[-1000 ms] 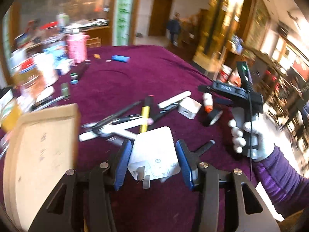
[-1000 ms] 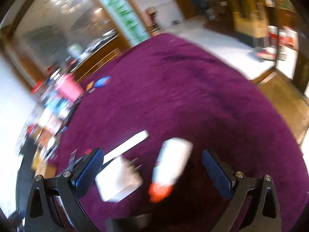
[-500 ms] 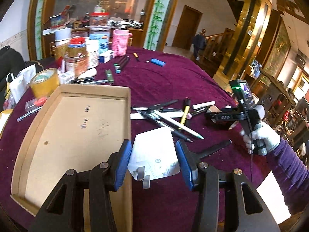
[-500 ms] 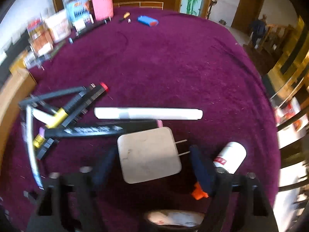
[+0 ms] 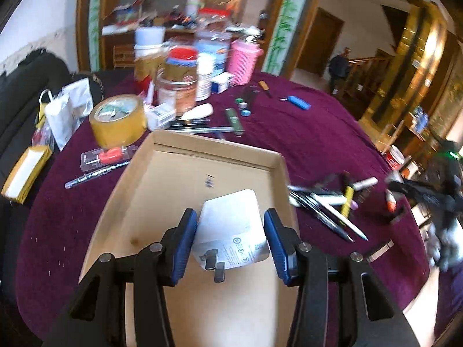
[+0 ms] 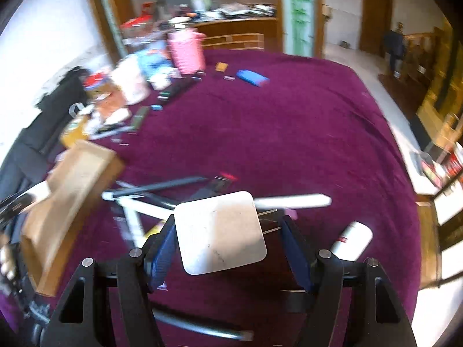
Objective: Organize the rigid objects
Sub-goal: 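Carry the white charger into the cardboard tray and open the left tool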
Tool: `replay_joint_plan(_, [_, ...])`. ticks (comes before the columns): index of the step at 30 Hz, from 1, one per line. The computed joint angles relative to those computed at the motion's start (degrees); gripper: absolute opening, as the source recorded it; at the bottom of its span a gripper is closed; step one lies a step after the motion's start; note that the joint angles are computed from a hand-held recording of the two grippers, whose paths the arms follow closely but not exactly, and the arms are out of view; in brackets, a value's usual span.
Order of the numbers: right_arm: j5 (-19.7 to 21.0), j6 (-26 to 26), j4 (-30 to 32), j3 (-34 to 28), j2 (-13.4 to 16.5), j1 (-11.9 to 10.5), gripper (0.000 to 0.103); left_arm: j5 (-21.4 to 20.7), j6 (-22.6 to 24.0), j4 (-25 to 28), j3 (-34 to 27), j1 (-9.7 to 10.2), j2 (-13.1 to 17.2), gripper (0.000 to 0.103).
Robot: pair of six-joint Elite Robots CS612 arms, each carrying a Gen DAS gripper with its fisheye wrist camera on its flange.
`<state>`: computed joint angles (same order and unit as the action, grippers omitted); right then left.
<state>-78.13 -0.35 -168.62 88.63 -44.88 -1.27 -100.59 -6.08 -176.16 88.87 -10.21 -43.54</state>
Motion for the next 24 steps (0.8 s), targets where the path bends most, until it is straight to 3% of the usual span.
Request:
replay_joint_plan(5, [2.63,-2.74,3.45,-4.68,1.68,3.58,0.073,4.52,-1.64,6.86,-7.40,0.45,3.92,0.047])
replay_joint_plan(11, [3.84,-6.09,9.07,-12.26,5.49,7.75,0.073,7.11,-5.45,10.36,-12.45,1.16,7.25,0.047])
replay_joint_plan(17, [1.16,-9.73,14.02,-19.58,9.56,11.12,0.074,9.37,-9.34,9.46,-13.81,1.38,8.34,0.048])
replay_joint_plan(24, [-4.35,-11.61,18.31,-25.19,13.05,12.75,0.073,6.20,-11.04,6.32,-11.46,2.26,7.07,0.059])
